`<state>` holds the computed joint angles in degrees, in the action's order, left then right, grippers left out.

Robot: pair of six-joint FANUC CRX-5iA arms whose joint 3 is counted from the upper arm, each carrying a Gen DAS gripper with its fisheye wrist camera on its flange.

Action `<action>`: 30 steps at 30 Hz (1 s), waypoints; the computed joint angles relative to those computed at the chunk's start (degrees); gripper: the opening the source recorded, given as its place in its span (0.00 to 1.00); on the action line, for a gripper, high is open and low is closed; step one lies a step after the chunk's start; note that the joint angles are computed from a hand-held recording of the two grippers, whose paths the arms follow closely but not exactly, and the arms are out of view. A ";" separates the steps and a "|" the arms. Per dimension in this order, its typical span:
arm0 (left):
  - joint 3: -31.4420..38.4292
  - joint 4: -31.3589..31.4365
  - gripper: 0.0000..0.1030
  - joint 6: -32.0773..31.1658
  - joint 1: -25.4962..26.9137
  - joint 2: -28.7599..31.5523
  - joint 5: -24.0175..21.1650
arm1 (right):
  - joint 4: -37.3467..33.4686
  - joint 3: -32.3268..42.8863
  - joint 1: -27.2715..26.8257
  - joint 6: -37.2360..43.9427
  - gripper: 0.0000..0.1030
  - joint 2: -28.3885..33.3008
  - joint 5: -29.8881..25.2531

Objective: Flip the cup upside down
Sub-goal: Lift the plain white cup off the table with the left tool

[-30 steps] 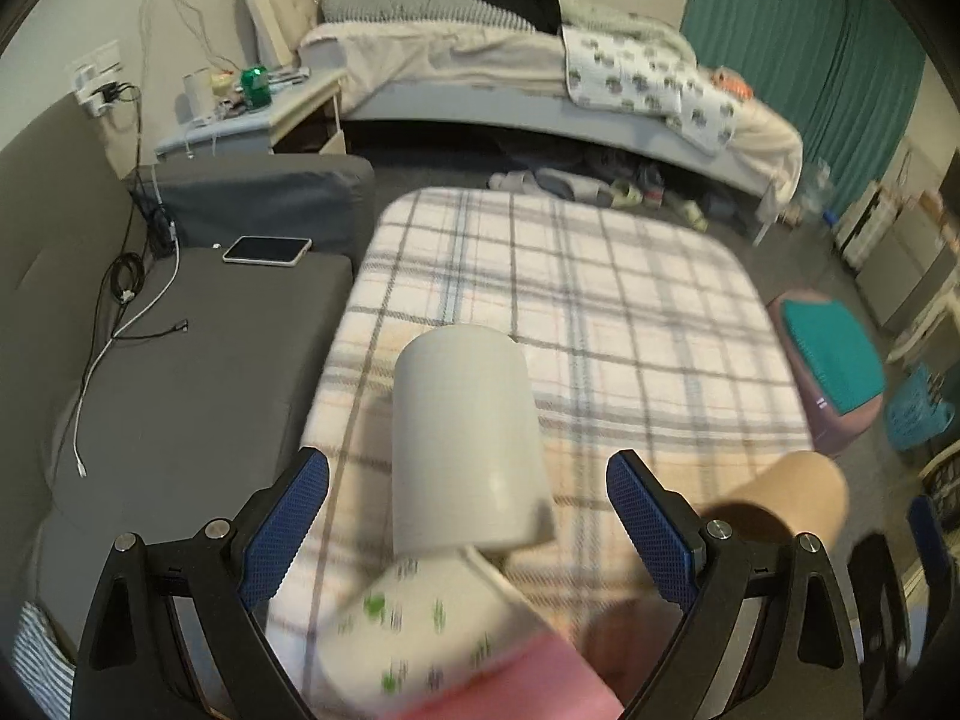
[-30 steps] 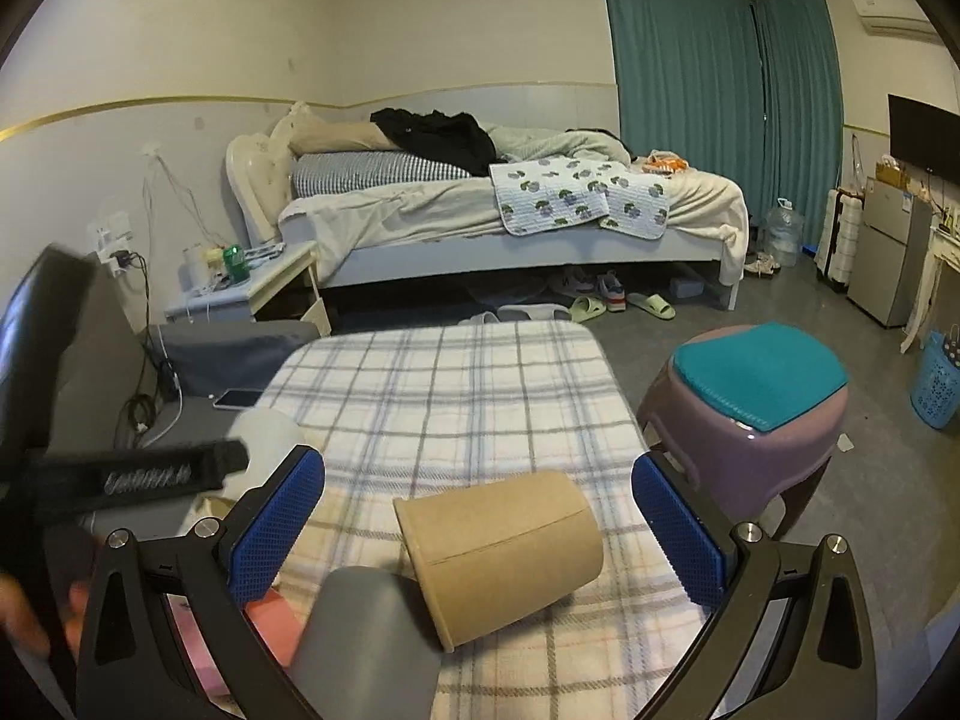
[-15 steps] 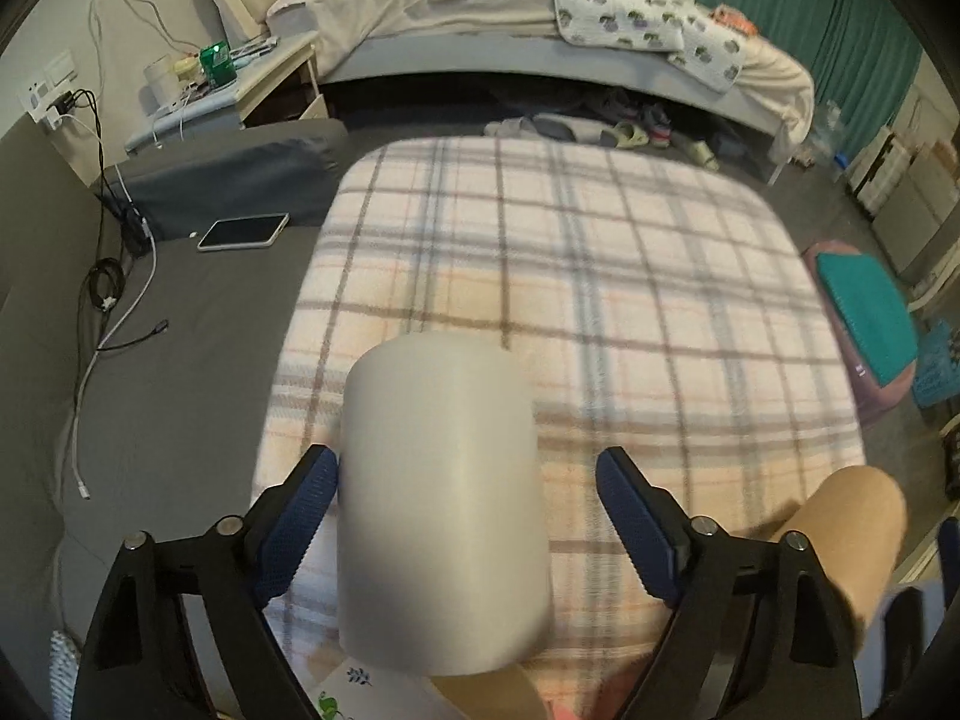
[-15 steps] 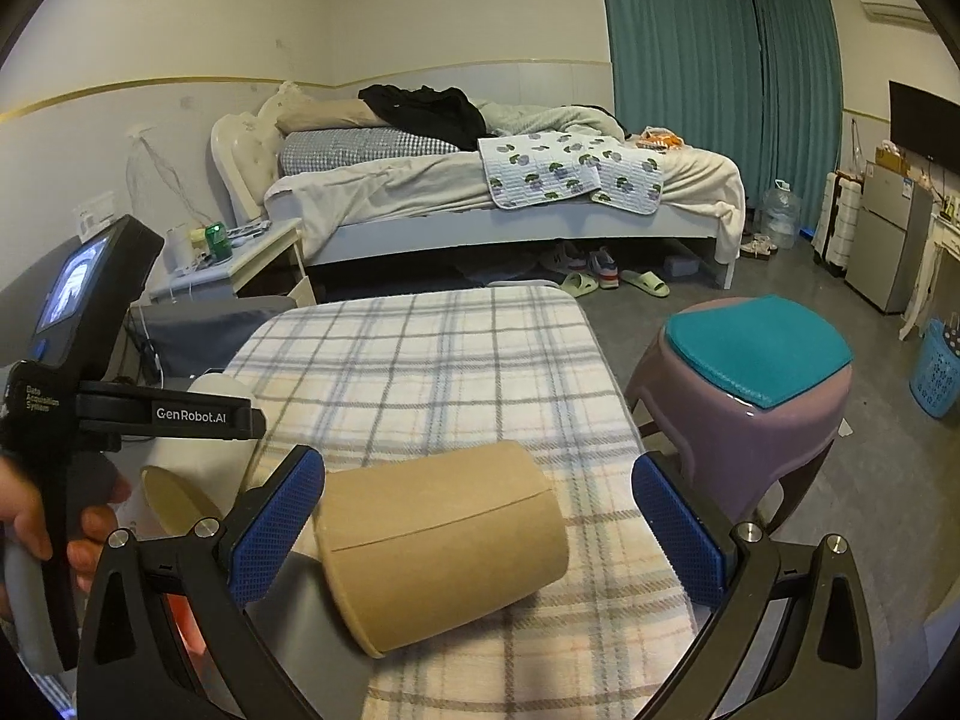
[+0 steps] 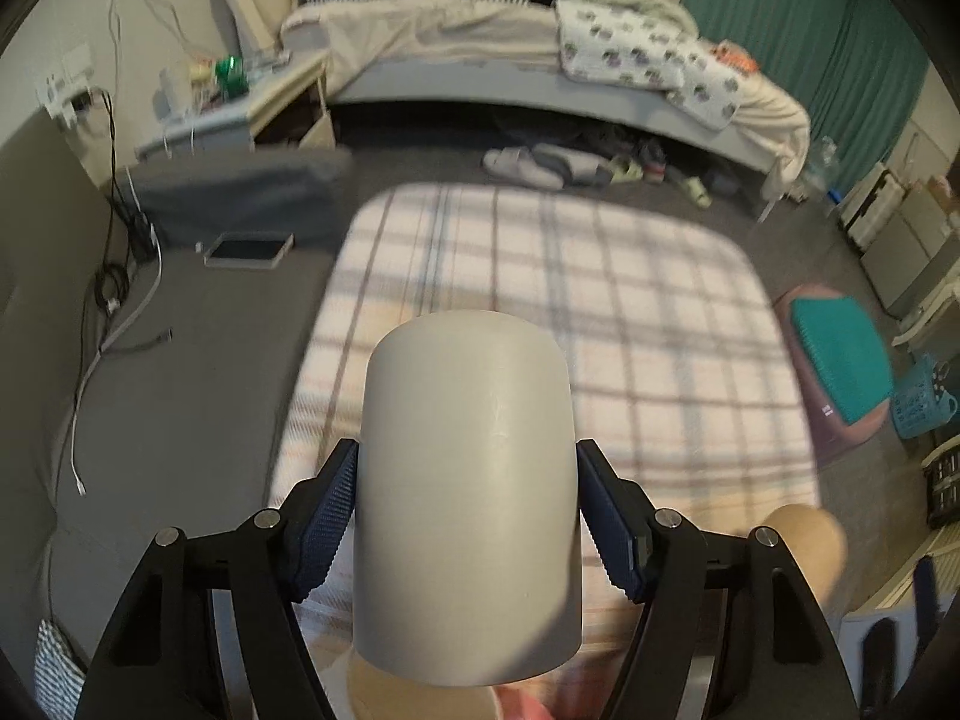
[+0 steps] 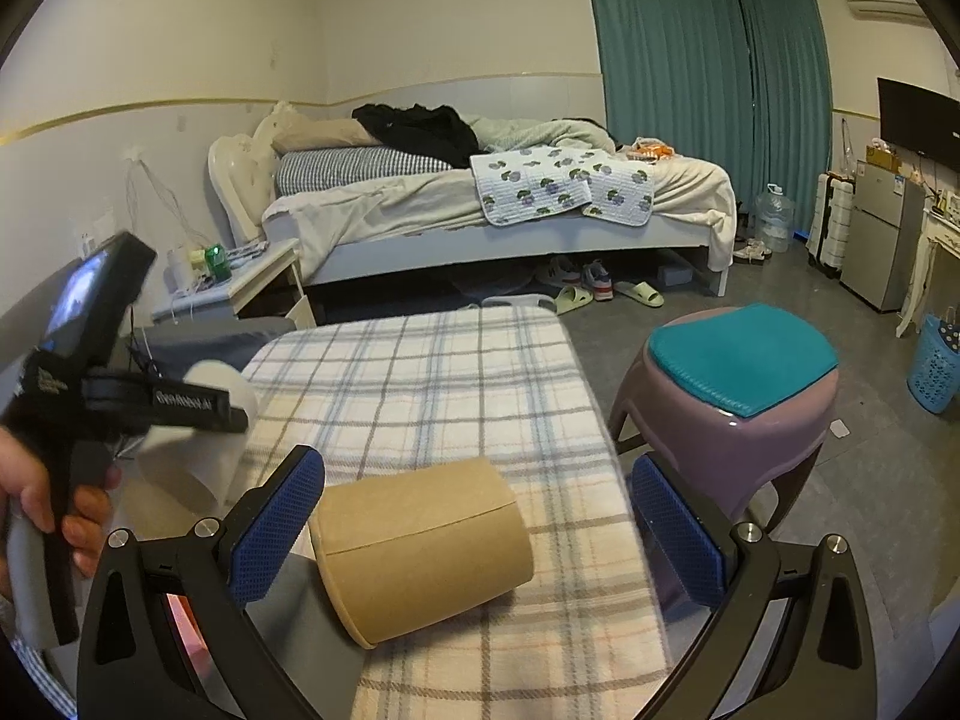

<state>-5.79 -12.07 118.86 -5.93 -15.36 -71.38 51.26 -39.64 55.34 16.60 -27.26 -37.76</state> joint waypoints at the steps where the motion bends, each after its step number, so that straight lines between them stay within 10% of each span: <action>1: 1.05 -0.50 0.70 0.29 -0.71 -0.18 -0.37 | 0.10 -0.03 0.03 -0.06 1.00 -0.35 -0.17; 14: 8.64 -7.32 0.70 7.33 -14.99 -7.32 -10.15 | 1.51 0.50 7.90 -1.69 1.00 -10.13 -10.96; 22: 4.40 -11.85 0.70 18.52 -28.57 -13.29 -16.09 | 3.22 -1.69 29.15 -6.17 1.00 -19.92 -34.05; 30: -8.66 -5.04 0.70 28.43 -32.08 -16.60 -12.05 | 2.40 -4.25 46.70 -11.97 1.00 -24.94 -52.59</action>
<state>-14.45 -17.11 147.29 -38.01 -31.96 -83.43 53.65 -43.89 102.03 4.63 -52.20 -90.35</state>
